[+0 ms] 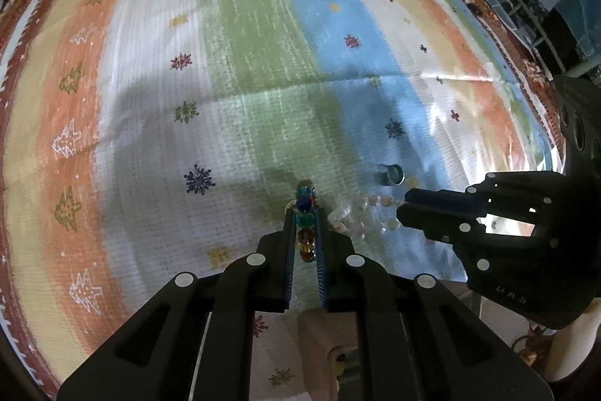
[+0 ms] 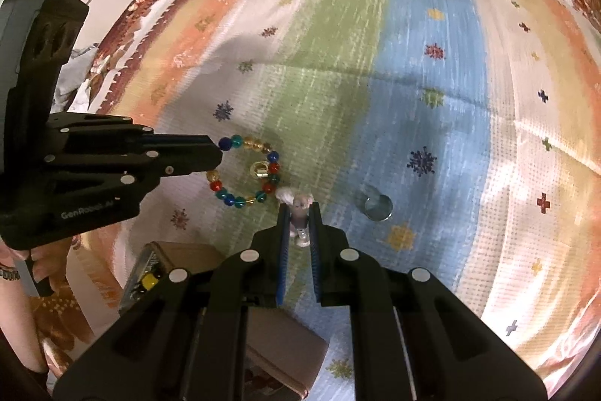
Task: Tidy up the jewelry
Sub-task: 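Close left tool on multicolour bracelet while right tool grips shell beads, then carry multicolour bracelet and shell beads over the tin and open both tools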
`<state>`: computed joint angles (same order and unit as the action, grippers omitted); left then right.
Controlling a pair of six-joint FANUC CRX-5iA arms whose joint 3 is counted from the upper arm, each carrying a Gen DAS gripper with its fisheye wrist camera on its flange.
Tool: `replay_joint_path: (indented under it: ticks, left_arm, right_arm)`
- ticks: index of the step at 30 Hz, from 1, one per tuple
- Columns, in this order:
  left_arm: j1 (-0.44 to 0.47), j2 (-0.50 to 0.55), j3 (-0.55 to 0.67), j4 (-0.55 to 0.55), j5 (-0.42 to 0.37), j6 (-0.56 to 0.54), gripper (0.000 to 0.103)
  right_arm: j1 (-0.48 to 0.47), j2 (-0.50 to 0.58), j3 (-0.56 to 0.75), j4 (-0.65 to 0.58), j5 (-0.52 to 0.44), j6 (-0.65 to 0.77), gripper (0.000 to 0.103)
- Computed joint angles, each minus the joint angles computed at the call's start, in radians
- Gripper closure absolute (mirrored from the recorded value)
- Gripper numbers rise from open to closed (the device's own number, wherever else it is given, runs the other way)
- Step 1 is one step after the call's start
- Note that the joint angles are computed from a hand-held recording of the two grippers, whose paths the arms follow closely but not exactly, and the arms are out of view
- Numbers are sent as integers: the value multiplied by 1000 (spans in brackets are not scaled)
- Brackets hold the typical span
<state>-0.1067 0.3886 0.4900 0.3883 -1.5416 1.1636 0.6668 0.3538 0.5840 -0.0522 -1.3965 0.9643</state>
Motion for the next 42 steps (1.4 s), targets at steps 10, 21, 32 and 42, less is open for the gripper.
replay_joint_path:
  ticks: [10,21,32,42]
  left_arm:
    - [9,-28,-15,44,28,12,94]
    - [23,-103,-81,98,71,-11,94]
    - [31,-185,-160,162,110,-28,94]
    - [48,-266,-242,222,148,-65,94]
  right_arm:
    - [17,-42,-14,40,30,-7,92]
    - [46,-88,-48,92,52,-28,92]
    - [93,-144,-117,203,89,-87,92]
    - [145,-209,-187,296,107,-129,92]
